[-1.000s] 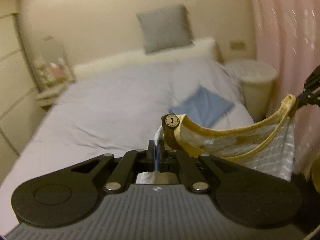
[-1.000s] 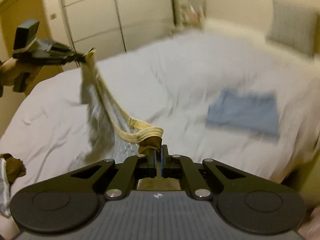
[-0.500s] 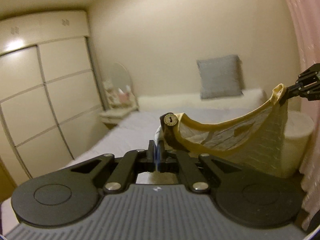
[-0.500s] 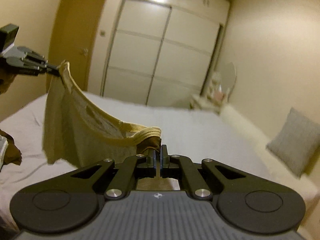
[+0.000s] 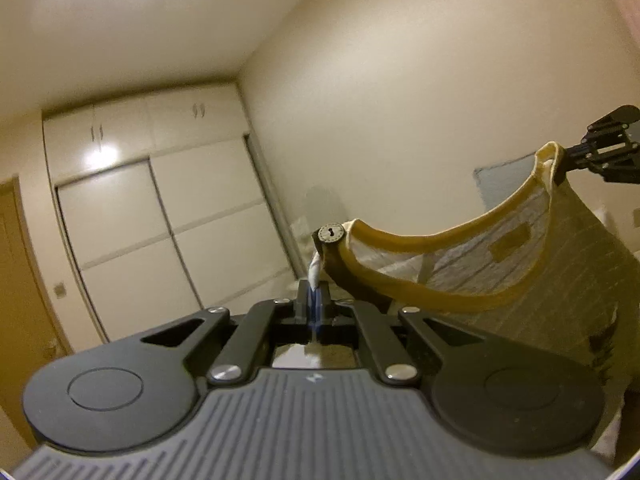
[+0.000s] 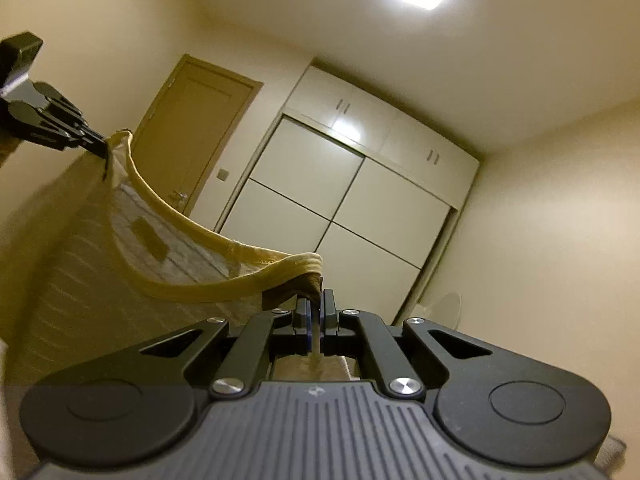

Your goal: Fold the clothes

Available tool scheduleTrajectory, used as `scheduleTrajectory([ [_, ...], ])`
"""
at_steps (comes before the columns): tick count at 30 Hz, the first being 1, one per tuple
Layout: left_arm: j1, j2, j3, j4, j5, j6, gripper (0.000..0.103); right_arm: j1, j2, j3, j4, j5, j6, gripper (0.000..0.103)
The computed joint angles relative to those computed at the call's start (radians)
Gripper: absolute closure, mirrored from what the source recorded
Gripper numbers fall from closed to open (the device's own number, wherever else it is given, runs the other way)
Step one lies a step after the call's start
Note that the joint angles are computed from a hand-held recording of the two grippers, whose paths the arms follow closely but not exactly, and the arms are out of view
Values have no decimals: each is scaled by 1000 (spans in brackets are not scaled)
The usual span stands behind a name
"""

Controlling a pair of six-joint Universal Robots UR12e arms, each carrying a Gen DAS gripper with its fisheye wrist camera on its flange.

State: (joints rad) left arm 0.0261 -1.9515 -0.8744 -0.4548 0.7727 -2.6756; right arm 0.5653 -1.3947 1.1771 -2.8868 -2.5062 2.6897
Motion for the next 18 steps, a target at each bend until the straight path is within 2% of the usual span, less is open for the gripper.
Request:
scheduleTrajectory([
  [4, -62, -112, 102, -131, 141, 54, 103, -151, 10, 28, 97, 189, 78, 102],
  [7, -100, -241, 208, -242, 236, 25, 102, -262, 55, 36, 179, 334, 133, 102],
  [10, -132, -376, 330, -359, 355, -27, 99, -354, 138, 19, 260, 455, 191, 102],
  [12, -146, -478, 444, -462, 426, -77, 97, -386, 197, -3, 313, 488, 211, 92],
  [13, -149, -521, 498, -516, 452, -112, 97, -396, 217, -5, 340, 501, 243, 74],
  [14, -149, -541, 514, -542, 470, -117, 97, -406, 238, -10, 368, 515, 274, 69],
  [15, -149, -553, 509, -543, 489, -130, 97, -417, 260, -16, 396, 530, 303, 69],
  [16, -148, -537, 472, -559, 487, -129, 96, -425, 277, -19, 420, 546, 337, 69],
  [18, -143, -503, 389, -560, 487, -133, 91, -434, 253, 42, 431, 585, 407, 67],
])
